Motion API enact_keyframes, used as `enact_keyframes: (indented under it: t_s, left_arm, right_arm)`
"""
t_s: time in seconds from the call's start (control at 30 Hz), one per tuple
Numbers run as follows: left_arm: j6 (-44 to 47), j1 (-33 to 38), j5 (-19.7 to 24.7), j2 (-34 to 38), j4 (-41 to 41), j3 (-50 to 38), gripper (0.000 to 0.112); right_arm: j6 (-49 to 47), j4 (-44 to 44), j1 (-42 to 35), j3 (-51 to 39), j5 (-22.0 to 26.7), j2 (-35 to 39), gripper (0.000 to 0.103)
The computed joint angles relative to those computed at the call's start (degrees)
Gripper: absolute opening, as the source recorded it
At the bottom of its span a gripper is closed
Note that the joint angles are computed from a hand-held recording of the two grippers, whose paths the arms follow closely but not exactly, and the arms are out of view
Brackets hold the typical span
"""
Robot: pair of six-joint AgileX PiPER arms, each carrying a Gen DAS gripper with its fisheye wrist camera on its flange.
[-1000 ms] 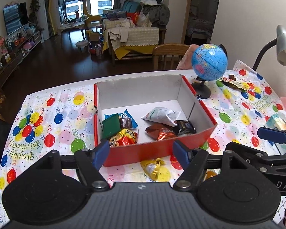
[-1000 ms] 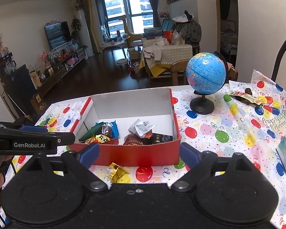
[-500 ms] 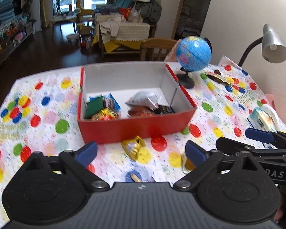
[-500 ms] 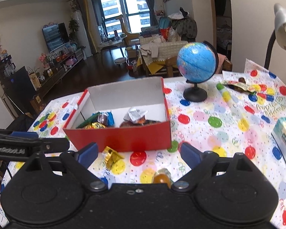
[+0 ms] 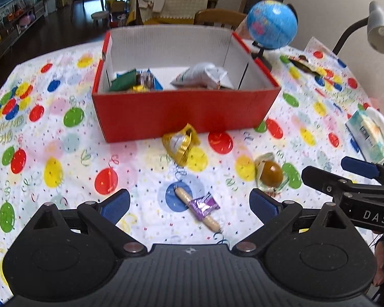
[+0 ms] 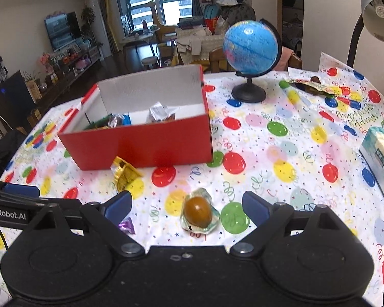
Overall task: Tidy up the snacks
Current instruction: 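Withdraw both grippers from the box toward the remaining snacks, then grasp the purple candy with the left gripper while the right grasps the brown egg-shaped candy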
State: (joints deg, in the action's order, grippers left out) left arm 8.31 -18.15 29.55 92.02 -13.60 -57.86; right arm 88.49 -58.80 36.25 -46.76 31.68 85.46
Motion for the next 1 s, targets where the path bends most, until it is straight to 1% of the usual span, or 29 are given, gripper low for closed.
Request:
enact_keyframes:
  t_s: [0.1,0.17,0.23,0.33,0.47,0.53,0.6,0.63,0.67,0.77,0.87,0.93,1.0]
  left_arm:
    - [-2.11,-1.01,-1.03,1.94,2.93,0.29,0.1]
    - [-4.46,-1.98,-1.49,3.52,5.6,0.08,0.1]
    - [-4.98,-2.59,-2.65,4.67,6.46,0.4,0.1]
    - [-5.33,-3.58,-3.85,6.71,8.1,0.18,0.1]
    - [-0.31,-3.03,-4.64,9.4,4.31,-0.77,0.1]
    - [0.91,-3.43,-6.7,9.78,4.28,-0.16,0.1]
    - [2.18,-4.06,-8.54,10.09,4.28,0.4,0.1]
    - [3.64,-4.32,-9.11,10.37,3.63,0.44,0.1]
    - [4.37,-4.75,-9.84,10.68,3.71,0.58,0.099]
    - [9.0,-5.76,-11.38,11.44,1.82,1.0,0.099]
    - [13.06,-6.45,-12.62,12.0,-0.31,1.36,0.099]
    - [16.63,-6.36,-12.05,12.68,-3.02,0.78,0.095]
    - [19.16,-6.26,-12.27,13.19,-5.04,0.72,0.09]
  right_arm:
    - [1.75,-1.32,-0.29,0.49,-0.52,1.75,0.092]
    - [4.88,-3.55,0.26,1.33,-0.4,2.98,0.091]
    - [7.64,-5.08,0.08,2.16,-1.2,4.16,0.09]
    - [8.92,-5.26,-0.91,2.67,-2.6,5.59,0.089]
    - [9.35,-5.55,-2.11,2.46,-3.51,7.34,0.087]
    - [9.55,-5.61,-2.63,2.24,-3.83,8.16,0.085]
    - [10.71,-6.61,-2.82,2.15,-3.85,8.99,0.08]
    - [11.17,-7.06,-2.83,1.95,-3.59,9.48,0.079]
    - [11.82,-7.65,-2.75,1.9,-3.27,9.81,0.076]
    - [13.8,-10.5,-2.9,1.87,-3.17,10.68,0.074]
    - [13.94,-11.97,-3.32,1.09,-3.13,11.94,0.069]
    - [13.65,-12.15,-4.01,0.42,-3.89,12.76,0.067]
    - [13.56,-12.58,-4.56,-0.2,-4.74,13.59,0.061]
